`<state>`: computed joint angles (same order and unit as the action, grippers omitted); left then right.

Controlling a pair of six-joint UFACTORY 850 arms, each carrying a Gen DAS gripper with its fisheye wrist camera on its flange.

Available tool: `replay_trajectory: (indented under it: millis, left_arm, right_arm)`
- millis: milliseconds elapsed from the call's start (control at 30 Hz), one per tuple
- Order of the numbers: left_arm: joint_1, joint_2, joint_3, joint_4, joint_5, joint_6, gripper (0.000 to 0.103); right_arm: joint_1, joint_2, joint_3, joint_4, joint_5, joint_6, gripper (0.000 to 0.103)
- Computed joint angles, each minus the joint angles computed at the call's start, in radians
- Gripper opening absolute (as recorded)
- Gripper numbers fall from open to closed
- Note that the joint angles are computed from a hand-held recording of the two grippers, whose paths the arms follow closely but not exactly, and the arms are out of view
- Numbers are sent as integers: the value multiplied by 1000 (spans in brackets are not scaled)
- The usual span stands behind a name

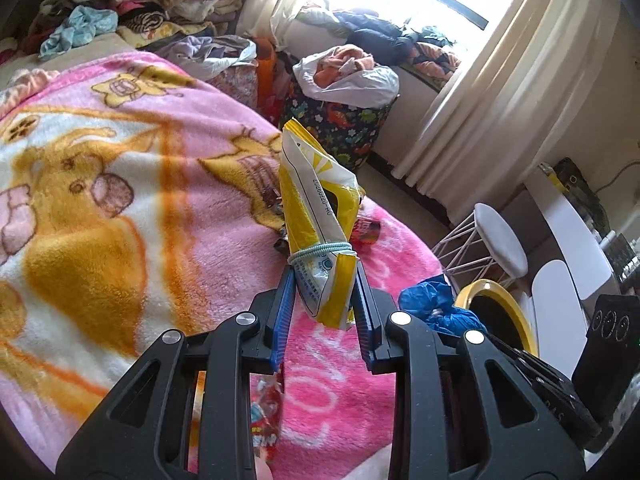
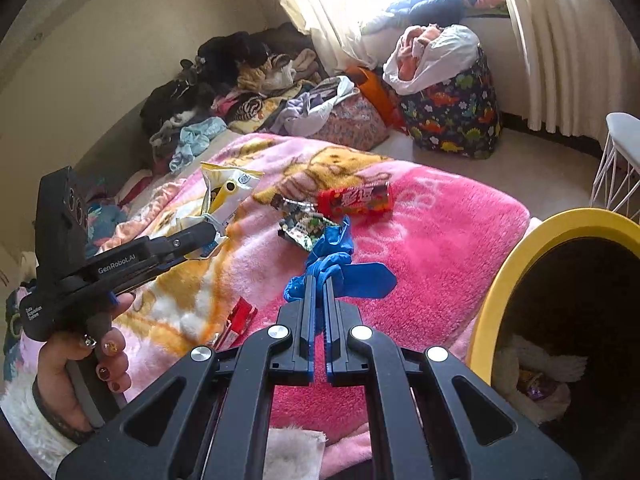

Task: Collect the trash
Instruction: 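Lift and carry the yellow chip bag and blue bag over the yellow bin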

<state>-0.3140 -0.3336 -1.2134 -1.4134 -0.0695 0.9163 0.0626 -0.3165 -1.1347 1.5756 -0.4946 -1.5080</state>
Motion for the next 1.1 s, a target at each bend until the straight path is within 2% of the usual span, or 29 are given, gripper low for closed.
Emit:
replay_trajectory:
  millis: [300,533,1100]
  left_arm:
    - [-29,13,-3,-63,1,81,21]
    - [-60,10,-15,-15,0,46,21]
    - [-150,-46,-101,429,-20,-332,21]
  right_arm:
    - [-31,43,36,65,-11,-53,3]
    - [-62,72,66,112,-21,-86,3]
    - [-153,147,147,222,-34,-147,3]
